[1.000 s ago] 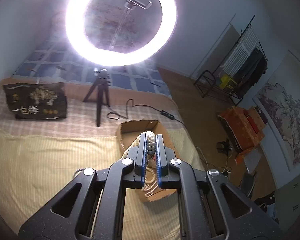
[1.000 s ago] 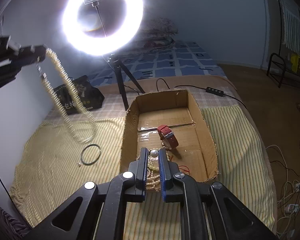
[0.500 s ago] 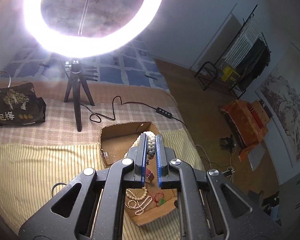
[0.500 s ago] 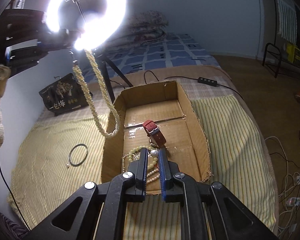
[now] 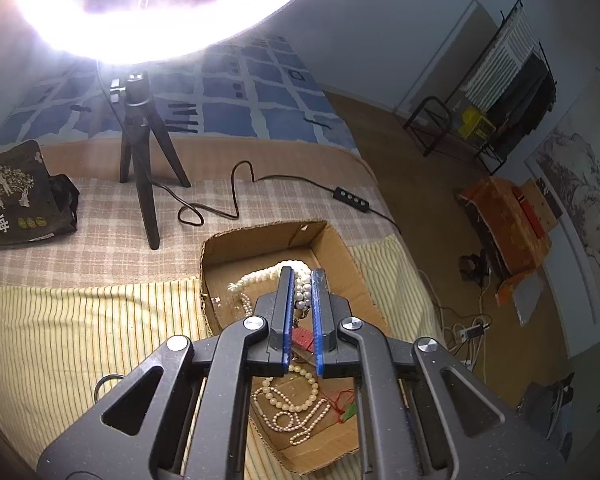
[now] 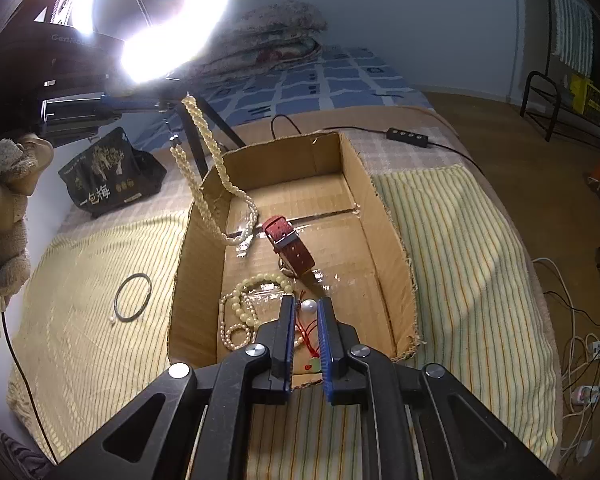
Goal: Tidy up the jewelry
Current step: 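Carry the necklace and earring into the cardboard box and open both tools, then withdraw both tools from the box back over the dark bangle and earring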
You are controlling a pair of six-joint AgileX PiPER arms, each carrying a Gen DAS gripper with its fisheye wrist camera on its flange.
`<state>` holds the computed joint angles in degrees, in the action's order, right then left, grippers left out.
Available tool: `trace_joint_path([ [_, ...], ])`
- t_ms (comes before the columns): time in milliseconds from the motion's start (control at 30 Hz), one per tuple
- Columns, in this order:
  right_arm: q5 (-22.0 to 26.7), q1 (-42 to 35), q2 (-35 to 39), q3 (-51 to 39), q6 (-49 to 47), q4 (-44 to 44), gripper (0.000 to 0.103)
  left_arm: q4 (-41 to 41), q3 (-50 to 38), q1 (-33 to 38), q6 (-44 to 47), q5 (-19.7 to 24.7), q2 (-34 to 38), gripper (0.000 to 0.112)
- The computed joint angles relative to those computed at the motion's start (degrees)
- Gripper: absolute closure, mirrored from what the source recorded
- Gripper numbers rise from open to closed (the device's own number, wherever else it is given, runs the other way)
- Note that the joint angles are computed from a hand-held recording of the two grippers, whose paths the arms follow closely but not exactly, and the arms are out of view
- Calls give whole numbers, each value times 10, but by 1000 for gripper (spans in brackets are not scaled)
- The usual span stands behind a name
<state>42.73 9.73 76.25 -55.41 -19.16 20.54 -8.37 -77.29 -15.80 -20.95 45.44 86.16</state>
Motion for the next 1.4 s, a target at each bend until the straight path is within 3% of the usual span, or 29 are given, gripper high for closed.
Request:
trace_joint_path([
  [67, -5, 6, 2, 2, 10, -11, 89, 7, 3, -4, -1, -2, 2, 106],
  [133, -8, 15, 1, 2, 32, -28, 70, 19, 6, -9, -5, -4, 3, 106],
  [200, -6, 17, 4, 1, 33, -26, 65, 30, -1, -13, -11, 11, 9, 101],
  [267, -4, 24, 5, 0, 47, -38, 43, 26, 6, -12, -9, 9, 6, 83],
  [300, -8, 31, 2, 2, 61, -50, 31, 29, 10, -12, -10, 7, 2, 83],
  [333, -14, 36, 0, 4, 71, -60, 25, 34, 13, -14, -13, 7, 0, 83],
  [533, -23, 64, -13, -3, 117, -101, 6, 40, 24, -9, -11, 14, -12, 82],
  [1000, -39, 124, -36, -8, 219, -174, 1, 37, 77, 54, 36, 46, -99, 82],
  [1200, -67, 153, -56, 4, 266, -214, 0, 19, 121, 127, 104, 64, -157, 82],
  [1400, -105, 192, -67, 19, 327, -277, 0, -46, 168, 249, 219, 92, -201, 82],
])
